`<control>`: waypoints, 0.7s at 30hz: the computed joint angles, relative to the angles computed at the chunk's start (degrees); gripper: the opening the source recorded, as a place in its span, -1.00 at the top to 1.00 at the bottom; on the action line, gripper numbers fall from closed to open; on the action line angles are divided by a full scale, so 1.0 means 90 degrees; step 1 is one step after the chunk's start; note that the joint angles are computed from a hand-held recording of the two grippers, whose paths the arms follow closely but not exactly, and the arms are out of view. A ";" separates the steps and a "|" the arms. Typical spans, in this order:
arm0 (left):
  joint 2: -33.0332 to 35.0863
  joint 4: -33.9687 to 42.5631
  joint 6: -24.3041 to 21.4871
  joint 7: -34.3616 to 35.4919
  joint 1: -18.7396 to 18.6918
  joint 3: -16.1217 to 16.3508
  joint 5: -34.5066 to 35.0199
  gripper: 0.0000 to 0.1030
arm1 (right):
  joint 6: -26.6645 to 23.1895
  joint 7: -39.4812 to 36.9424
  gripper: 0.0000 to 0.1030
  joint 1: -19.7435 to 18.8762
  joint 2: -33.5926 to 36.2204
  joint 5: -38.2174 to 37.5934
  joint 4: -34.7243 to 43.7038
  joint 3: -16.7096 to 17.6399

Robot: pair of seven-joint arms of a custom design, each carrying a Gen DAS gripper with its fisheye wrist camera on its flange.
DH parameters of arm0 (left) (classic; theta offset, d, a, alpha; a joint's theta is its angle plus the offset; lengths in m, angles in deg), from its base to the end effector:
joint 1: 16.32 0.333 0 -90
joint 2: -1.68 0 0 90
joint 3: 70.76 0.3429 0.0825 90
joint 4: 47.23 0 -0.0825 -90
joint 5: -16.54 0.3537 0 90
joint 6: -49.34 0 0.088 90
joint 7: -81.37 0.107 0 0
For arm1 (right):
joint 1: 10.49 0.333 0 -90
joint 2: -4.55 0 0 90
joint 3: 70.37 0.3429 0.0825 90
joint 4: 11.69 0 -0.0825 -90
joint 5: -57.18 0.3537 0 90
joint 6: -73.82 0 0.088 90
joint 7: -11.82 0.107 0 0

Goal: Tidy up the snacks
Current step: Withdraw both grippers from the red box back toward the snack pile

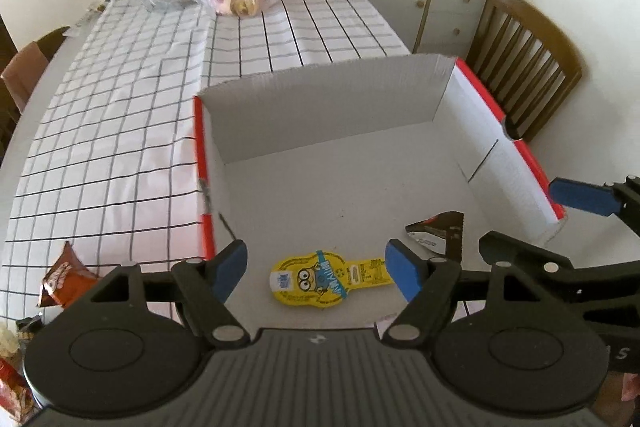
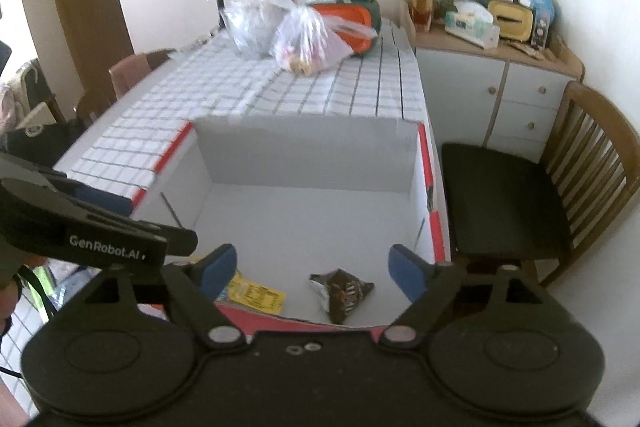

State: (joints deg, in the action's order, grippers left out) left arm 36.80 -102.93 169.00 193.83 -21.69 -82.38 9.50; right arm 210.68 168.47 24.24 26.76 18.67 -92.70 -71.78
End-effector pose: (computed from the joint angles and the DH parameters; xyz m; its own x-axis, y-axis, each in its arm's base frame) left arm 0.7270 -0.1679 0.5987 -0.5637 -0.8251 0.0366 -0.7104 0.4618 -0.5311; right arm 0.5878 0.3840 0.5804 -0.1618 -0.9795 -0.1198 -0.6653 0.1979 -0.7199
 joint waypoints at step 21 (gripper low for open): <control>-0.1075 -0.1417 0.0071 0.1447 0.1475 -0.0018 -0.1933 -0.92 | -0.0660 0.0079 -0.93 0.0935 0.1054 -0.0160 0.1953 -0.0088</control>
State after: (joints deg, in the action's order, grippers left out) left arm 27.13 -115.68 169.64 206.86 -8.41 -82.53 -7.90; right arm 204.74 169.18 32.66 36.25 17.23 -75.12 -72.56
